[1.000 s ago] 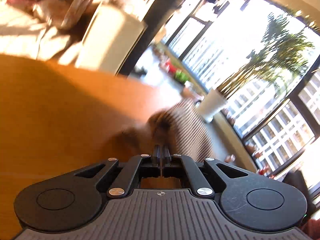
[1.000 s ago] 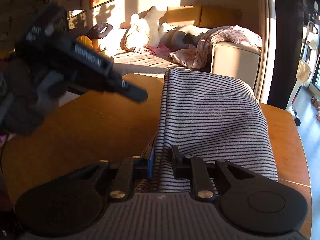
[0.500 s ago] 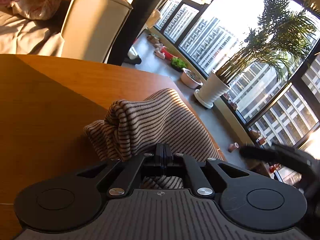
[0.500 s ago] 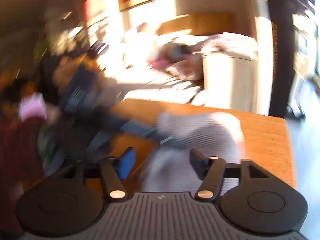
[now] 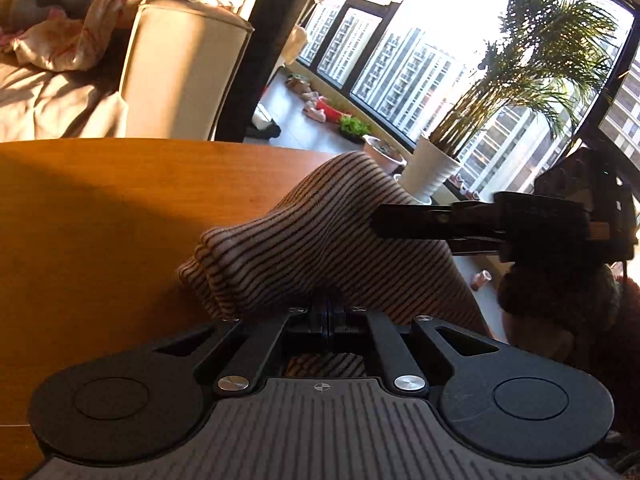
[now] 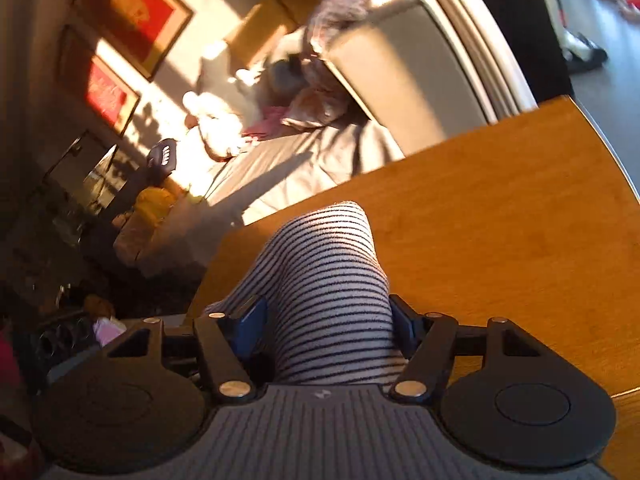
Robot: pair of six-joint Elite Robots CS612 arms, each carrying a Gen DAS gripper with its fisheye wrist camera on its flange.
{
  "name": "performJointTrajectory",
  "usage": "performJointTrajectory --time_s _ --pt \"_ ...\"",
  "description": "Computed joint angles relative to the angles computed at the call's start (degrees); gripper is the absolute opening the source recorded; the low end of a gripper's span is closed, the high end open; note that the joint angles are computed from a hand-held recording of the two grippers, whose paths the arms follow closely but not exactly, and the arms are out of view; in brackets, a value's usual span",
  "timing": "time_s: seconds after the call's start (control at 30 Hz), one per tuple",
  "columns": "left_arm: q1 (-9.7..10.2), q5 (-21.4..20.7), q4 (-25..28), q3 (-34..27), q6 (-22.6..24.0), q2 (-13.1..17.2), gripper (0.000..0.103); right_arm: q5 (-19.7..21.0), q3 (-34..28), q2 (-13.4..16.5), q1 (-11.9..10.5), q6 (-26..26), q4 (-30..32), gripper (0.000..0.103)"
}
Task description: Fold clothes
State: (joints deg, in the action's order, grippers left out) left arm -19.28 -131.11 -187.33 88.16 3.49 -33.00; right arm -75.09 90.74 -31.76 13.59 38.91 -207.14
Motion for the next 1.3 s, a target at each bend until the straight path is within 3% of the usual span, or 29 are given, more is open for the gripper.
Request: performJointTrajectory --time_s 0.13,0.23,0.43,0.47,0.6,0.7,0.73,0.87,0.97,1.1,1.2,1.3 --pt "0.84 -2.6 0.7 -1.0 -0.5 0.9 0.004 -0.7 0.9 -0.9 0.5 -3.2 0.3 0.060" --pt "1.01 -4.0 1.5 -2.0 -2.6 1.6 0.004 -8.8 1.0 -1.6 2.2 -9.6 8.2 0.056" --pt "1.03 -2.7 0.2 -0.3 -4.7 0.0 0.003 -15.3 1.7 -2.5 3.9 -12.7 7.9 0.058" --pt "1.15 -2.6 -0.1 0.2 -5.3 -0.5 0.004 -15.3 2.5 -3.0 4.0 -12.6 7.2 0.060" --pt "1.93 -3.6 -1.0 2.3 -5.8 -1.9 0.031 -9.6 6.4 -4.2 3.3 -8.0 3.1 0.074" --pt "1.66 -2.5 1.3 2.9 -2.6 -2.3 0.030 -6.8 8.2 -4.1 3.5 -5.7 3.5 0.080" --pt "1.54 -1.9 1.8 2.8 -1.9 -2.1 0.024 -6.1 8.4 -3.8 3.7 -4.6 3.7 0.080" --pt "1.51 0.2 2.3 2.2 -1.5 -1.7 0.019 -3.4 9.1 -3.5 4.2 -2.6 -2.4 0.051" --pt "1.60 1.7 2.3 2.1 -1.6 -1.7 0.020 -1.0 9.4 -3.8 4.1 -5.3 -6.4 0.046" --pt "1.38 1.8 1.4 2.6 -1.5 -1.8 0.021 -7.9 8.5 -4.7 5.5 -12.5 6.6 0.047" --pt "1.07 2.4 0.6 3.2 -0.7 -2.2 0.021 -7.2 8.8 -4.6 5.0 -11.5 6.7 0.048" --pt "1.11 2.3 0.5 3.5 -0.3 -2.6 0.018 -9.4 8.8 -5.2 5.5 -15.0 8.2 0.048"
